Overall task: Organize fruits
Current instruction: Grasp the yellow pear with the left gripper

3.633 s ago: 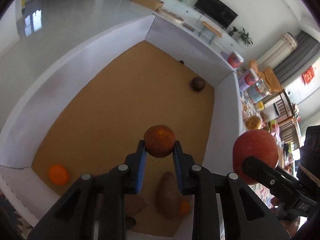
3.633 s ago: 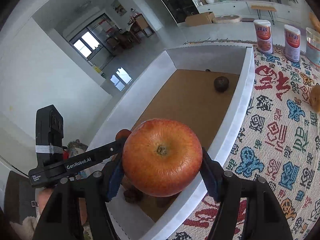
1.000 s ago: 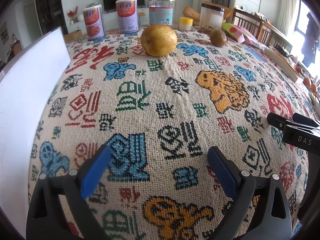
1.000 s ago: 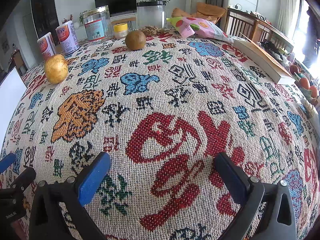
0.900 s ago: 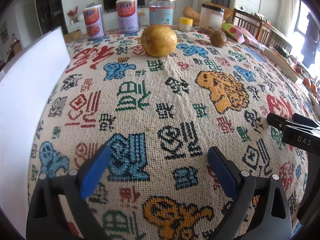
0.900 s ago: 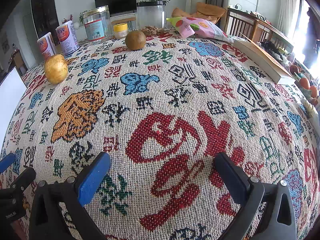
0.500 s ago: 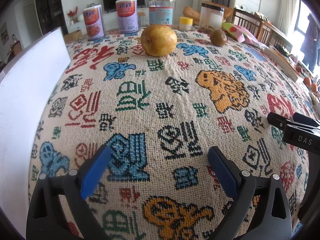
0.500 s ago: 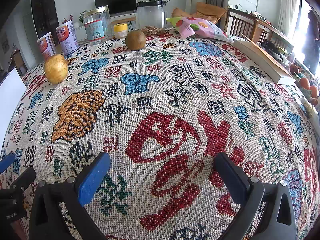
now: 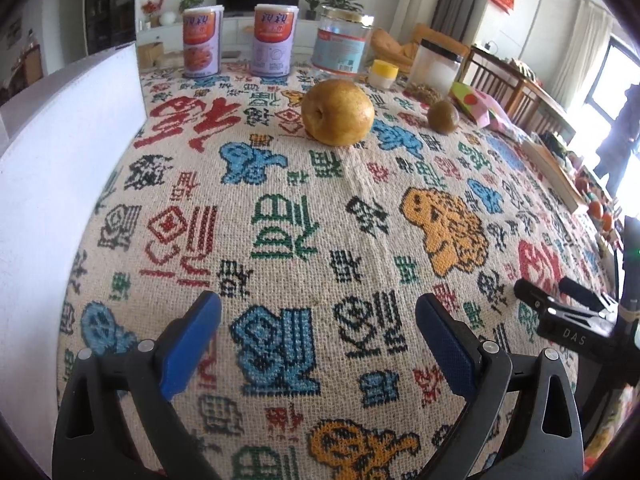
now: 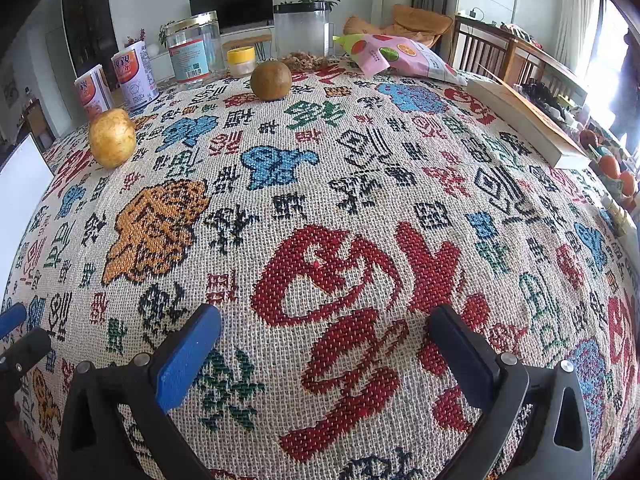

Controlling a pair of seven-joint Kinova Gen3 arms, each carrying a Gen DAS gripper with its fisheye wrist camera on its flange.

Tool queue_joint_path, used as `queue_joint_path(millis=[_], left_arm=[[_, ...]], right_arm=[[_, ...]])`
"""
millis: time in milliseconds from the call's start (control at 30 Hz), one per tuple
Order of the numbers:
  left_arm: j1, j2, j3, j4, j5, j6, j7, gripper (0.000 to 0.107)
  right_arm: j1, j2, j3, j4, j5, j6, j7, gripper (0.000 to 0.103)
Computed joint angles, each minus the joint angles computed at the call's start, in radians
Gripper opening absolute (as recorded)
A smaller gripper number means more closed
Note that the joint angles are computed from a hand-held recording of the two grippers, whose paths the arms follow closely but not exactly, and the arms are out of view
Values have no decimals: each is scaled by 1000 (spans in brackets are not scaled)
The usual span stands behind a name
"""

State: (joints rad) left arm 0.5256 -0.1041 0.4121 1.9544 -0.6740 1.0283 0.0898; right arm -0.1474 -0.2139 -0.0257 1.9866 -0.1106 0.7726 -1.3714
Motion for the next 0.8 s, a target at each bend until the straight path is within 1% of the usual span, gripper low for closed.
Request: queue_joint_path(millis=[67,100,133,233,300,333,367,400,433,467,500,533,567,600,633,700,767,800], left_arm=[[-79,27,2,-34,-20,-23,-15,98],[-111,49,-13,-56,-19,-48,-48,98],[-124,80,-39,-88,-16,-56,-88,98],[-120,185,-134,-219,16,-24,-210,98],[-63,232,-227,-296,13,10,-276,98],[-34,245,-273,-312,4,7,-288,98],[-23,254,-310,-323,11,-12,-312,98],[-32,257,-332,-323,35,-47,-351,98],[-58,256,-337,-312,74,-88,-392,97],[-102,246,-323,-292,115,-128,-418,93],[-148,217,-294,-264,154,-169,-428,85],[-176,180,-272,-222,177,-210,-422,71],[-188,144,-268,-176,193,-250,-419,63],[-182,107,-279,-130,198,-288,-415,60],[-181,73,-271,-88,187,-310,-400,57],[-200,28,-234,-31,168,-320,-378,58],[-218,4,-199,1,134,-322,-353,66],[-226,3,-186,-1,129,-308,-360,69]], right_arm=[[0,0,0,1,0,-1,0,103],[0,0,0,1,0,-1,0,103],[0,0,0,1,0,-1,-1,103],[0,0,0,1,1,-1,-1,103],[-1,0,0,1,1,-1,-1,103],[-1,0,0,1,1,-1,-1,103],[-1,0,0,1,1,-1,-1,103],[-1,0,0,1,1,-1,-2,103],[-1,1,0,-1,1,0,-1,103],[-1,0,0,1,1,-1,-1,103],[-1,0,0,1,1,-1,-1,103],[-1,0,0,1,1,-1,-1,103],[-1,0,-1,1,1,-1,-2,103],[-1,0,0,1,1,-1,-2,103],[-1,0,0,0,1,-1,-1,103],[-1,0,0,1,1,-1,-2,103],[-1,0,-1,2,1,-2,-2,103],[-1,0,-1,2,2,-2,-2,103]])
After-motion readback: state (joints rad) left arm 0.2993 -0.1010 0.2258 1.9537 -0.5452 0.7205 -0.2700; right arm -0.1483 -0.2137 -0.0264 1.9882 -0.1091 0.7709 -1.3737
